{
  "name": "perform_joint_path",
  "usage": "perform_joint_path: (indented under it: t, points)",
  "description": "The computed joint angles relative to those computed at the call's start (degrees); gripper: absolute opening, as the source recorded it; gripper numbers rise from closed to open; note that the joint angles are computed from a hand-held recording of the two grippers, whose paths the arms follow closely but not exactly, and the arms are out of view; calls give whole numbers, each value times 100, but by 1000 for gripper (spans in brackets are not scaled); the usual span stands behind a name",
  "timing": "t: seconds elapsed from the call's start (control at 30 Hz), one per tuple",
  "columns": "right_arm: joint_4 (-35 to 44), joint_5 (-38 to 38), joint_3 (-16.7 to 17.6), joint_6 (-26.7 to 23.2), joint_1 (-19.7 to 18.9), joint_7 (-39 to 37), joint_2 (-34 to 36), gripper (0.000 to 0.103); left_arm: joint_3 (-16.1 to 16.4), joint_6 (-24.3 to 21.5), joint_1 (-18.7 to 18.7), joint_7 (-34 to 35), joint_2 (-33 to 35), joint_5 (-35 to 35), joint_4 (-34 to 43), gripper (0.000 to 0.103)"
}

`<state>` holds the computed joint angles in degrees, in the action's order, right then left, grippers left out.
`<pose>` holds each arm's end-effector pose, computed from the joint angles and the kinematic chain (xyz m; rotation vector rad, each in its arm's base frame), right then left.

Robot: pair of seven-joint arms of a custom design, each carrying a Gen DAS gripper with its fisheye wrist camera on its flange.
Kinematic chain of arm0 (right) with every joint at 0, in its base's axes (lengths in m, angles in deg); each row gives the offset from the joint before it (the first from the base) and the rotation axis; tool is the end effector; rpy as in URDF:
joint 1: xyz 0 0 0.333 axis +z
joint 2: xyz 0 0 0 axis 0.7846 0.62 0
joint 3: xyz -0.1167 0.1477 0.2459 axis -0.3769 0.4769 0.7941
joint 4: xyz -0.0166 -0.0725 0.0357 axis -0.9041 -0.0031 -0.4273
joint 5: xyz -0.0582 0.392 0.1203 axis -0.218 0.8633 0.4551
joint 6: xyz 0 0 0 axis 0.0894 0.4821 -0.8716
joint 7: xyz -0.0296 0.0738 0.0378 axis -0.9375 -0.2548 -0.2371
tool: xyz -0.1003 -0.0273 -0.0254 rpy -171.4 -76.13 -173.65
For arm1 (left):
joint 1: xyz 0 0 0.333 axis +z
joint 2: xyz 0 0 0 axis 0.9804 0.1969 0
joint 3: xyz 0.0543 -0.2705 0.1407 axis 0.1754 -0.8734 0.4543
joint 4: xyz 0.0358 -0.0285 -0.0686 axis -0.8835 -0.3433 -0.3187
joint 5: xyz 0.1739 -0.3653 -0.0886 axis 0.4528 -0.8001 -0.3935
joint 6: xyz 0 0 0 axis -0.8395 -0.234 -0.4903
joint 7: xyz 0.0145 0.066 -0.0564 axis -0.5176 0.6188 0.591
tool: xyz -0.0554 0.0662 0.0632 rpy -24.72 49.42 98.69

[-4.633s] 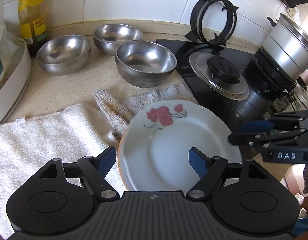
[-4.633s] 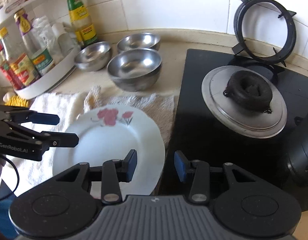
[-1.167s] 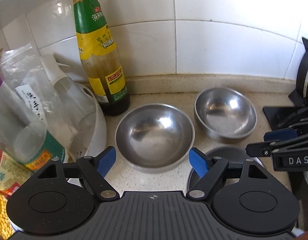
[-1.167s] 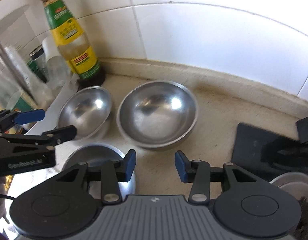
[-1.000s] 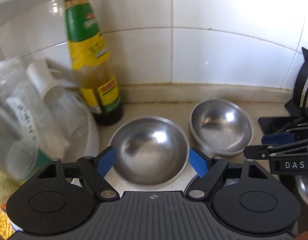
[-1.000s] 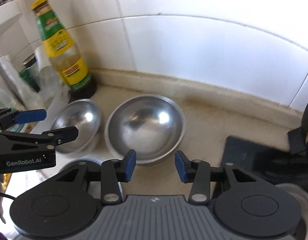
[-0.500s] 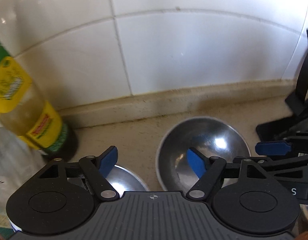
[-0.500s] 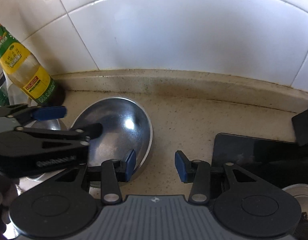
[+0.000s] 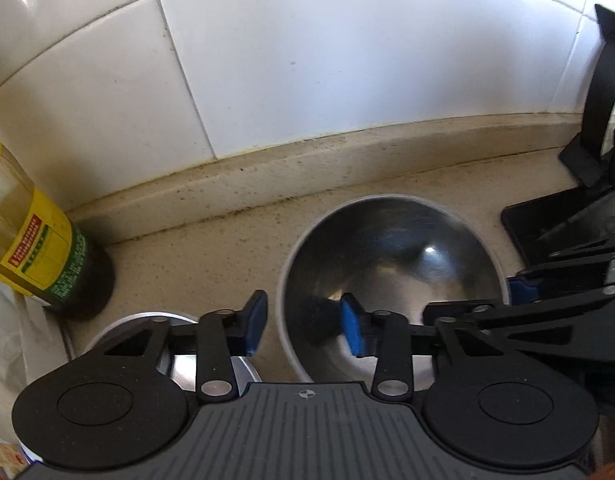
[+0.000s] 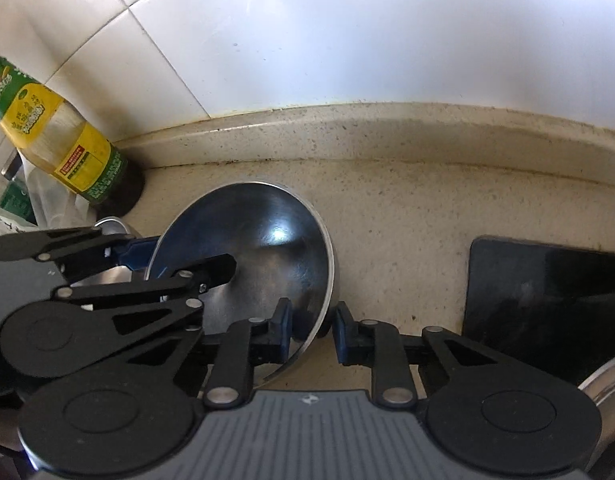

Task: Organize plates and bowls
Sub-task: 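Close the left gripper on the steel bowl's rim, then lift the steel bowl with the left gripper and carry it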

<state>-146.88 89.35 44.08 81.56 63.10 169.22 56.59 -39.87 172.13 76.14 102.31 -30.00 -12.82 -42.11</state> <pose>0.6447 0.1078 0.3199 -1.4830 2.1628 -0.1898 0.6975 -0.2345 0.3266 -1.0619 2.5753 -0.6645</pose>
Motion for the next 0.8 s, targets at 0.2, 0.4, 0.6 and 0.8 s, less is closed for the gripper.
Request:
perform_joint_path:
  t: [0.2,0.4,0.6,0.8]
  points:
    - [-171,-11,-41,108,25,100,-162,28,-91,2,74,97,-124,-100,-158,44]
    - [-359,-137,-80,227,68,198,-396,28,-257,180,199,299,-349,-356,-404,44]
    - [-510,-284,-96,316,120,304,-626,28,-389,299,344,539,-583,-661,-603,45]
    - [-744,-581,-98,356,214,525,-959,28,-506,509,511,851,-1018,-1080,-1022,45]
